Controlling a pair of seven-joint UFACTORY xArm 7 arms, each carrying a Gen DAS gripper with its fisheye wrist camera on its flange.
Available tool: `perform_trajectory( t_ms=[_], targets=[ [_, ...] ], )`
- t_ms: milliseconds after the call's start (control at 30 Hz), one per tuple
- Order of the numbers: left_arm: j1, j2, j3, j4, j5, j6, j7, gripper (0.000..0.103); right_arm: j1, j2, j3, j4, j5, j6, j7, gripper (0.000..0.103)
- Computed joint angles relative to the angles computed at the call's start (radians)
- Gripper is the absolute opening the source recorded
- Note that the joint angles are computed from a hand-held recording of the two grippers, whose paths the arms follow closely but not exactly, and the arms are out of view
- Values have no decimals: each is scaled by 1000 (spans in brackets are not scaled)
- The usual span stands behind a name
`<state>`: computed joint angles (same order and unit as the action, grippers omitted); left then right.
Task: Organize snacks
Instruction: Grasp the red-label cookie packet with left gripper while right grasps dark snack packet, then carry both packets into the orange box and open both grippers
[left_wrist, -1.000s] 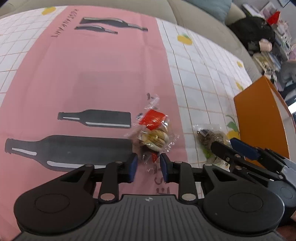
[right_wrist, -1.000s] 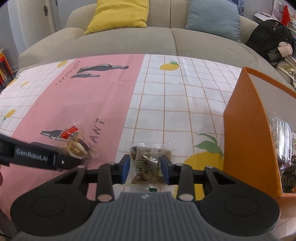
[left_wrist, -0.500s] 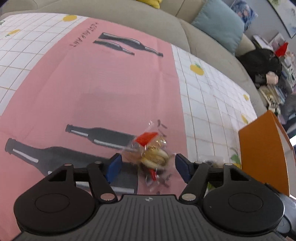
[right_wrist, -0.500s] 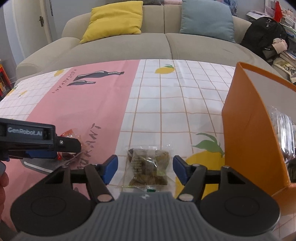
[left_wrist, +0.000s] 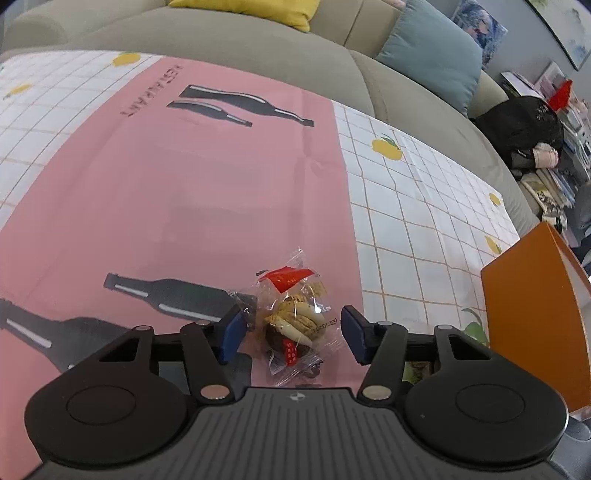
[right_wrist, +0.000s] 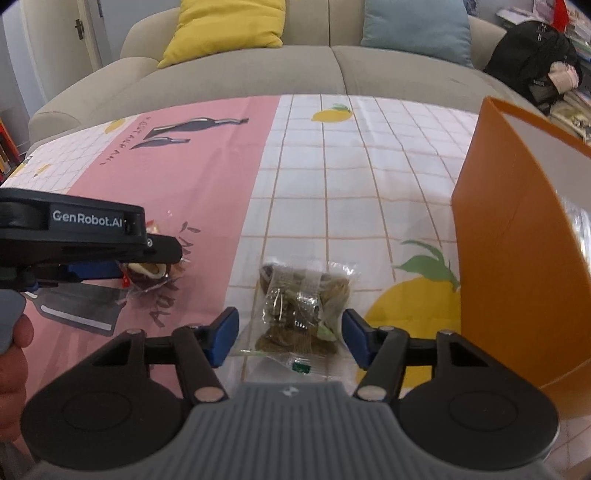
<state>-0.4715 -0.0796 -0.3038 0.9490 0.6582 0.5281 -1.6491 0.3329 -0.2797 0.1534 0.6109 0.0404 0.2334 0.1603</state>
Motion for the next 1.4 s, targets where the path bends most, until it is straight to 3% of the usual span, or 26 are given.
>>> perform_trajectory(
  t_ms=[300, 433, 633, 933, 1167, 1400],
  targets=[
    [-20, 15, 0, 26, -16, 22, 45, 48, 59, -2, -47, 14, 88, 37, -93, 49],
    [-23, -12, -3, 11, -39, 16, 47, 47, 68, -14, -55, 29, 149, 75, -124, 42],
    [-13, -68, -22, 17, -83, 66, 76, 47, 75, -71, -55, 31, 177, 80, -155, 41],
    [8, -140, -62, 80, -166, 127, 141, 47, 79, -208, -110, 50, 241, 151, -188, 41],
    [-2, -80, -87, 229, -158, 147, 229, 47, 35, -294, -170, 111, 256, 263, -261, 41],
    [-96, 132, -60, 522, -120, 177, 389, 47, -50, -314, -235, 211, 254, 382, -370, 41]
  ],
)
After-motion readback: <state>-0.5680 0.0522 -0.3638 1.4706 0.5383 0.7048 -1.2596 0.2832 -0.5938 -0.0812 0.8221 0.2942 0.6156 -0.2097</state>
